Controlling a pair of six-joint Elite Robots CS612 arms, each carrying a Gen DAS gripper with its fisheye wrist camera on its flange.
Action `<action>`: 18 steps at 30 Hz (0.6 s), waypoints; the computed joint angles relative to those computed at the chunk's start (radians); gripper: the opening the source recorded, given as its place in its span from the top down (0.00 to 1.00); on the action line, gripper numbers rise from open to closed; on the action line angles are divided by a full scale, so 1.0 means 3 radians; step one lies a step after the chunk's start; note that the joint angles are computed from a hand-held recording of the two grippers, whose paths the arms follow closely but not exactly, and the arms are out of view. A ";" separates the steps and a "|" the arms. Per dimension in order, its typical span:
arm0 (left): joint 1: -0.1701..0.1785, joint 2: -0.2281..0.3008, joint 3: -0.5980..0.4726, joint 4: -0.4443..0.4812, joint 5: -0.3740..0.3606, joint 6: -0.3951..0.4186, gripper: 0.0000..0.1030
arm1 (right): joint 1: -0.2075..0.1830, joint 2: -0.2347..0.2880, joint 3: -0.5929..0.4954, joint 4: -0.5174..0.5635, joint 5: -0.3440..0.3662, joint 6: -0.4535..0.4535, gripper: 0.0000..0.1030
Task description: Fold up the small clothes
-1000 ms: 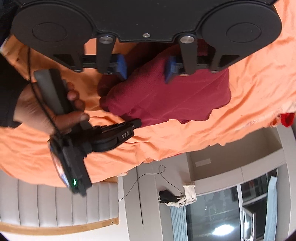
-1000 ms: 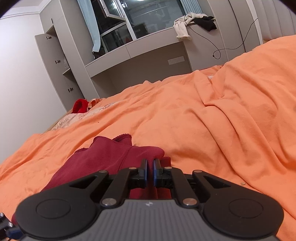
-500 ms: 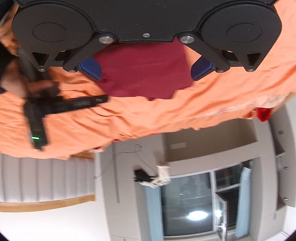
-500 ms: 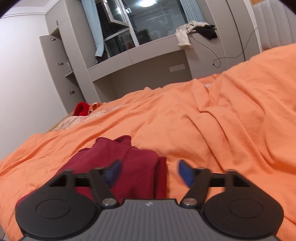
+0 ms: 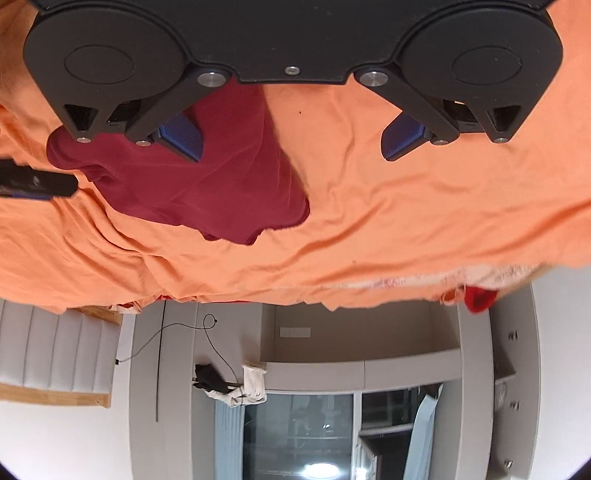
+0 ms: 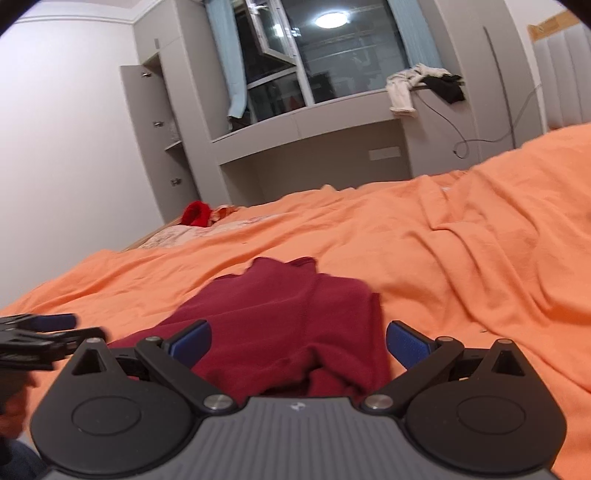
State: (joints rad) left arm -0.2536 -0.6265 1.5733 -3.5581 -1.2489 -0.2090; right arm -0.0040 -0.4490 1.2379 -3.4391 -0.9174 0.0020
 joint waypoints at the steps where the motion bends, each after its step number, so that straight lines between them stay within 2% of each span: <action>1: 0.0012 0.0020 -0.0006 -0.0023 -0.0049 -0.0072 0.01 | 0.0010 -0.0020 0.0042 -0.0016 -0.0006 -0.0067 0.00; 3: 0.0042 0.0054 -0.0005 -0.0093 -0.0174 -0.0202 0.01 | 0.0036 -0.0061 0.0119 0.0001 -0.0084 -0.0267 0.00; 9: 0.0050 0.0131 -0.0041 -0.0099 -0.0336 -0.0174 0.01 | 0.0116 -0.0100 0.0213 0.0220 -0.0560 -0.0867 0.00; 13: 0.0053 0.0154 -0.0049 -0.0041 -0.0475 -0.0177 0.01 | 0.0080 -0.0080 0.0216 0.0350 -0.0508 -0.0887 0.00; 18: 0.0022 0.0186 -0.0075 -0.0055 -0.0421 -0.0083 0.01 | 0.0019 -0.0069 0.0192 0.0448 -0.0397 -0.0775 0.00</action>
